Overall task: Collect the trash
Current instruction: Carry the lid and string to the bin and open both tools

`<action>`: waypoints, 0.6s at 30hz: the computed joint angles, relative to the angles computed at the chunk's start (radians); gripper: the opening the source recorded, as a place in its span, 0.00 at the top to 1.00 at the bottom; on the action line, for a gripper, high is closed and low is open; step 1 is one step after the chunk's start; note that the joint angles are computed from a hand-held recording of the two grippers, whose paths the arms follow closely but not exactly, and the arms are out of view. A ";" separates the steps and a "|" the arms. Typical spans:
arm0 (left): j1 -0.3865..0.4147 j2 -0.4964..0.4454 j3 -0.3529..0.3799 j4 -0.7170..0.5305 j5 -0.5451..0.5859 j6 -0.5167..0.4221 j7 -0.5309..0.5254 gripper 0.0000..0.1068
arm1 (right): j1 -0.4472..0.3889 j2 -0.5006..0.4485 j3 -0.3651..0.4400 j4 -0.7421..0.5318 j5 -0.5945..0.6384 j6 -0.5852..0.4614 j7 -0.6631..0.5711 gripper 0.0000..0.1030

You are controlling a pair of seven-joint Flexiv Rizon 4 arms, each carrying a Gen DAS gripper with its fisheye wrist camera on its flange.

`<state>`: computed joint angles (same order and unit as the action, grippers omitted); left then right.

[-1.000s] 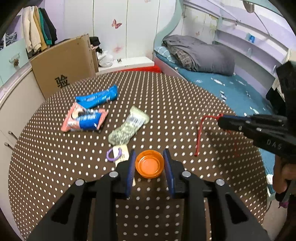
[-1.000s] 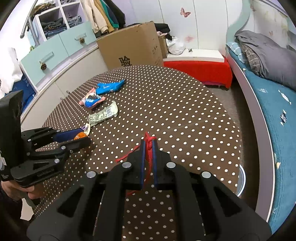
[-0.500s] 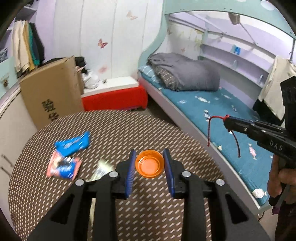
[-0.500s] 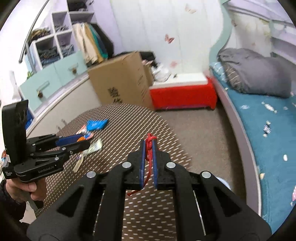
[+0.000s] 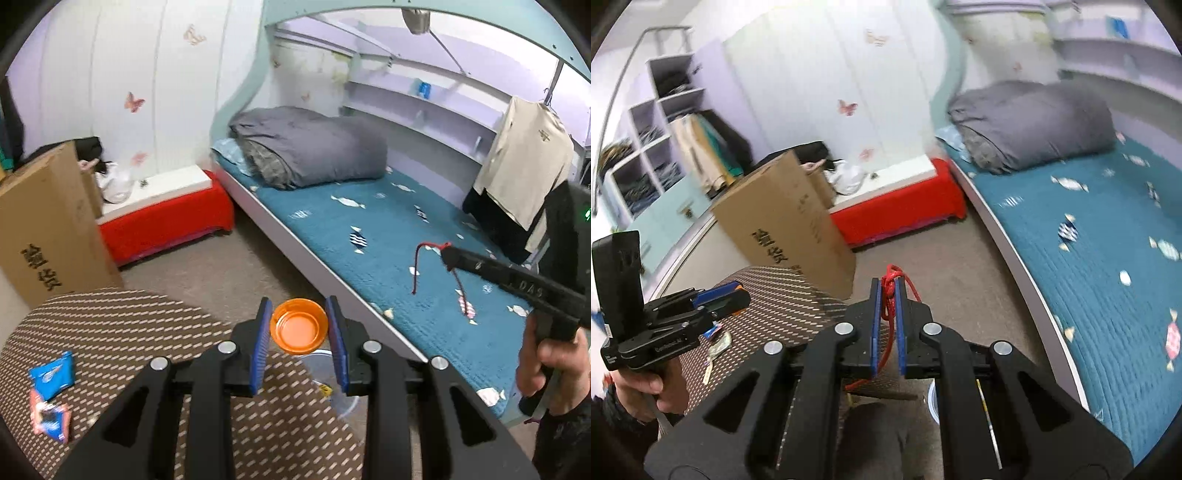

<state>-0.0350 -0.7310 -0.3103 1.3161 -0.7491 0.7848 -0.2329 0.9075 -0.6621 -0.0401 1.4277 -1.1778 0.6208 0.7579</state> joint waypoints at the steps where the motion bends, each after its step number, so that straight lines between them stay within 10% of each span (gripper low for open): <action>1: -0.016 -0.011 0.004 -0.015 0.015 -0.007 -0.014 0.73 | -0.009 0.009 0.002 0.027 0.002 0.014 0.029 0.93; 13: -0.139 -0.130 0.051 -0.148 0.208 -0.043 -0.147 0.73 | -0.112 -0.009 -0.008 0.195 -0.045 0.283 0.335 0.90; 15: -0.155 -0.152 0.060 -0.176 0.242 -0.058 -0.170 0.73 | -0.133 -0.028 -0.003 0.204 -0.026 0.337 0.365 0.65; 16: -0.163 -0.161 0.063 -0.186 0.256 -0.063 -0.179 0.73 | -0.134 -0.038 -0.007 0.210 -0.016 0.349 0.385 0.32; 18: -0.178 -0.181 0.072 -0.207 0.289 -0.069 -0.191 0.73 | -0.131 -0.046 -0.026 0.224 -0.031 0.387 0.441 0.29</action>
